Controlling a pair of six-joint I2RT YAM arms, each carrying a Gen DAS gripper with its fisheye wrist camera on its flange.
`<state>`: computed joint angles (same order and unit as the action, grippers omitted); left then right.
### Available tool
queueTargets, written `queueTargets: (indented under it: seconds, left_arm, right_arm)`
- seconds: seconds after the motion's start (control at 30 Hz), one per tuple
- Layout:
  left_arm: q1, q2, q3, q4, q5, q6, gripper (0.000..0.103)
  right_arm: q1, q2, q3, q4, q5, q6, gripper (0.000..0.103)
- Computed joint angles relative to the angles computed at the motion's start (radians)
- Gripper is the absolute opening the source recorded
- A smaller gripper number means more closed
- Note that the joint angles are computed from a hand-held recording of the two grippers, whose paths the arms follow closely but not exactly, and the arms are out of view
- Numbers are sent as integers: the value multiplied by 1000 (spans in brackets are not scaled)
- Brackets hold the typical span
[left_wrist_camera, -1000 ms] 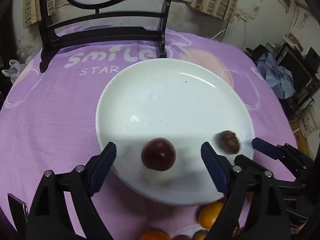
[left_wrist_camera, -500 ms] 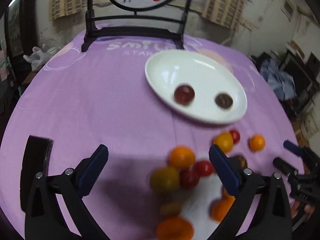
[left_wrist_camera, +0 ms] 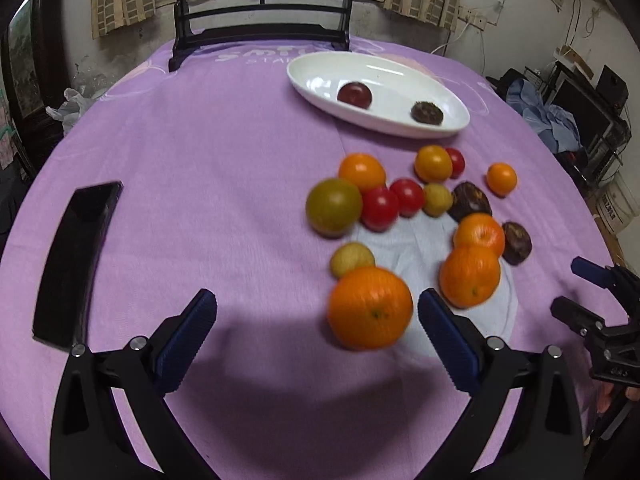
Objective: Organize fruits
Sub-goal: 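Grasp a second dark brown round fruit with the right tool, then grasp an orange with the left tool while the right tool holds the brown fruit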
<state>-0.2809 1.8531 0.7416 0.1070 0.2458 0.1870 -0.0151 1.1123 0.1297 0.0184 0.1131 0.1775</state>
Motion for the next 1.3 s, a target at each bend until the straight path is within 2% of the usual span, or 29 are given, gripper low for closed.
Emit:
queueTargets:
  seconds: [0.13,0.23,0.37,0.4,0.43,0.47,0.5,0.57,1.07,1.17,1.2,1.23,1.3]
  left_arm:
    - [-1,9,-44,35,15,12,99]
    - [7,34,-33,14,53,2,99]
    - [-1,56,-12,12,38,3,99]
    - [-2,58,-8,13,35,4,99]
    - [-5,60,-3,14,27,7,99]
    - [-10,66,4,15,15,8,99]
    - [-12,74,15,7,8,7,99]
    - [-15,83,28,-2,3,7,99]
    - [-86,121,69,21,-126,-38,98]
    - [-92,98,41,41,-132,-25,77]
    - [-90,84,30,39,-113,-13,64]
    - [-84,71,23,33,-82,4,44]
    - [-88,47,13,9,-75,20,44]
  right_arm:
    - [-3,173,42,81,7,-12,83]
    - [-28,299,101,127,-7,-28,83]
    - [-53,405,166,170,-33,-39,83]
    - [-55,425,177,177,-36,-39,77]
    - [-59,446,190,184,-45,-42,64]
    - [-63,460,195,202,-42,-39,59]
    - [-68,465,192,222,-37,-34,50]
    - [-82,466,190,236,-47,-30,43]
    - [-164,249,45,220,-165,-56,43]
    - [-173,221,29,210,-174,-62,43]
    - [-175,213,25,208,-175,-65,43]
    - [-176,212,22,211,-176,-63,43]
    - [-181,203,13,213,-180,-62,43]
